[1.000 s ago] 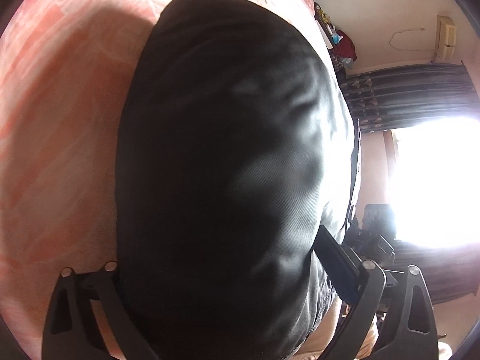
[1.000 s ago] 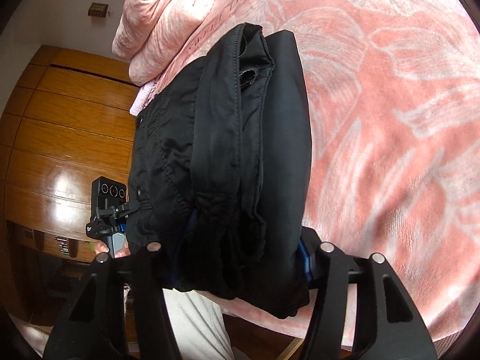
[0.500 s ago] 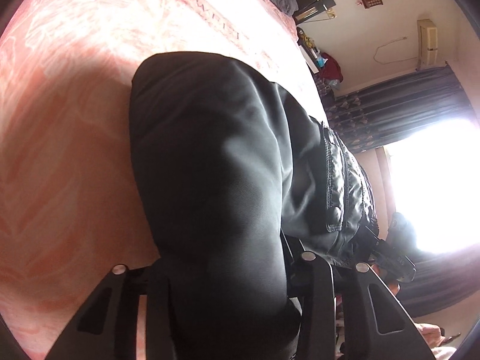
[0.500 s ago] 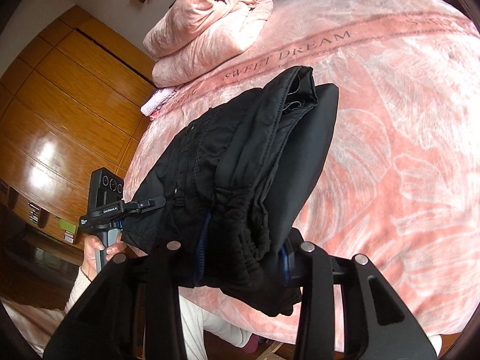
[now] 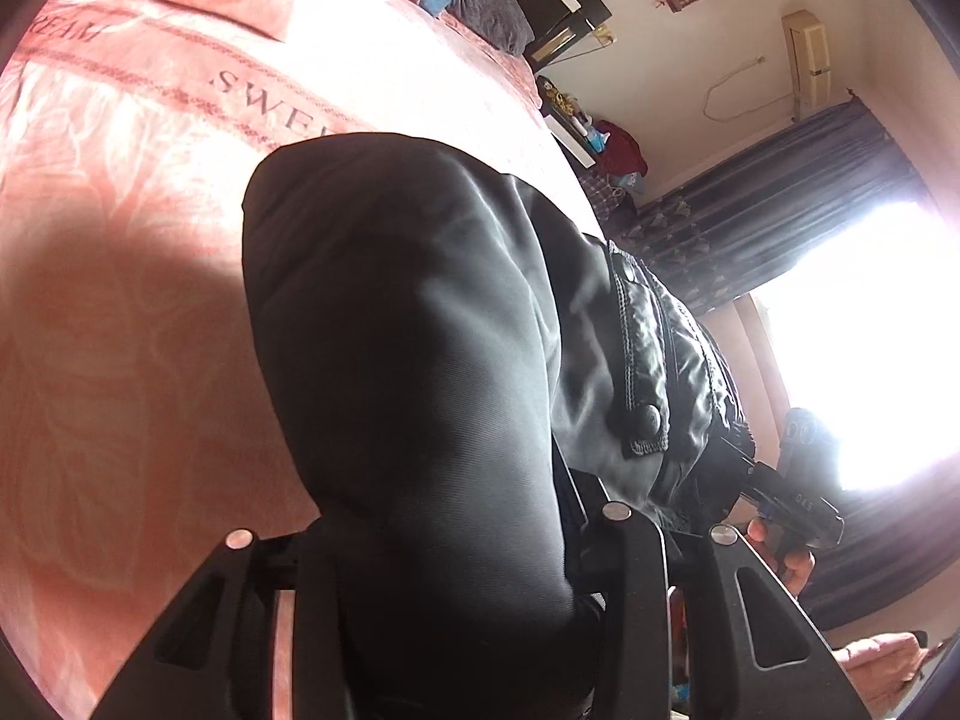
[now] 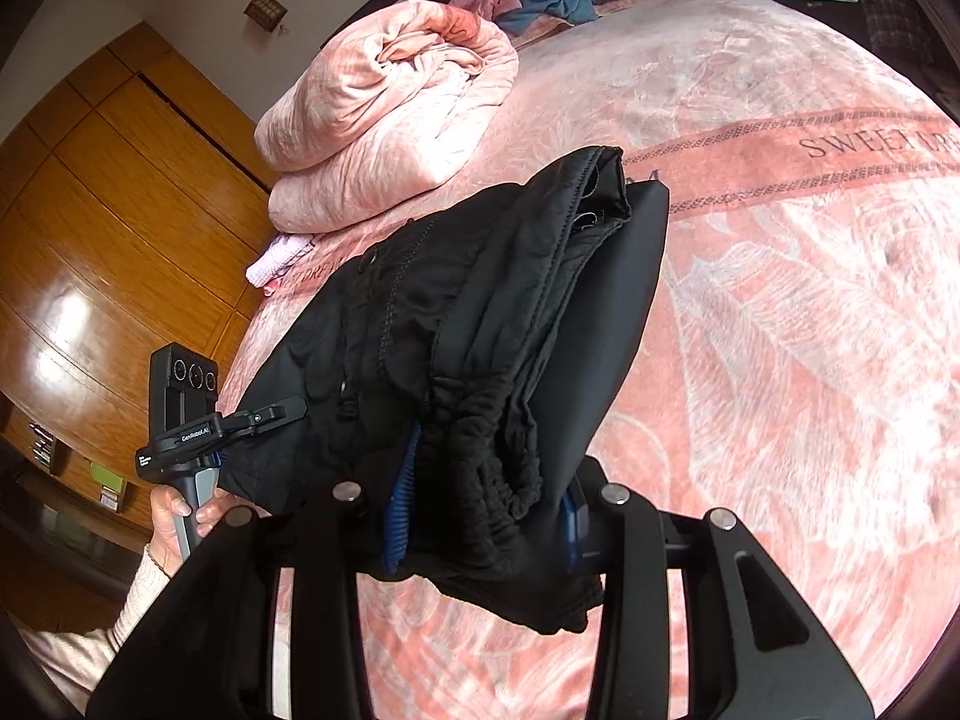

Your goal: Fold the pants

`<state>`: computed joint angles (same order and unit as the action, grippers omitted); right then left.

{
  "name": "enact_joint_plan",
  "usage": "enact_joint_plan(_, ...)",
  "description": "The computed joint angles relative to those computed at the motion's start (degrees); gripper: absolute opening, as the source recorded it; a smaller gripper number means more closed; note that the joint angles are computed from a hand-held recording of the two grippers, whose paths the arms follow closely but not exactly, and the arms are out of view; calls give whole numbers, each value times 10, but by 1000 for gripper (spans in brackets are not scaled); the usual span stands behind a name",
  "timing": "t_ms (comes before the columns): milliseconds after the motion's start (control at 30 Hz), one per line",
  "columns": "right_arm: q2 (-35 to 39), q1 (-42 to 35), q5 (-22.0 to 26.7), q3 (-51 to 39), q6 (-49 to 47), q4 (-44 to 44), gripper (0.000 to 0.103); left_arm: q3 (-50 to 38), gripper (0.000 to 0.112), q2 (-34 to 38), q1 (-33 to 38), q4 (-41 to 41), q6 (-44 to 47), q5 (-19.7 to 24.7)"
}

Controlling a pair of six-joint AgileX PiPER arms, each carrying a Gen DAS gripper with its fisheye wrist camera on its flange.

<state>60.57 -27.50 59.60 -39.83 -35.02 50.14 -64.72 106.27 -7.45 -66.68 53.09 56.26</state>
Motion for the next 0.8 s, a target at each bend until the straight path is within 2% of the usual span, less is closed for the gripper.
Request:
enact_joint_plan(167,122,14,-56,-36,-59,41,37,-72,38,48,-42,3,-34,-54)
enact_joint_plan(267,191,22,-82,-58,-82,58,37,-93,38,72,-50,15,-53,-69)
enact_joint_plan(333,226,29,-102,-67,-86,55,38,-135,39,105,-78,23,-88,-95)
enact_joint_plan(433,254,15,-106,-57,-119,77,42,-122,43,108,-76,4,-64,-98)
enact_joint_plan(500,258,9,-112,-43,-136,86,50,-112,55,107,-82,8,-70,-111)
enact_joint_plan(533,256,13,-127,-35,-131,80,61,-119,62,112,-95,24,-92,-128)
enact_joint_plan(567,252,17,-142,-24,-123,73,70,-113,75,108,-98,38,-105,-139)
enact_joint_plan(600,249,22,-158,-13,-119,68,75,-117,81,113,-101,49,-116,-146)
enact_joint_plan(633,243,25,-176,1,-123,70,82,-110,82,112,-101,47,-110,-147)
enact_joint_plan(700,230,10,-181,35,-167,108,82,-95,92,102,-103,52,-110,-167)
enact_joint_plan(800,210,-27,-165,79,-216,158,85,-76,98,80,-106,75,-121,-197)
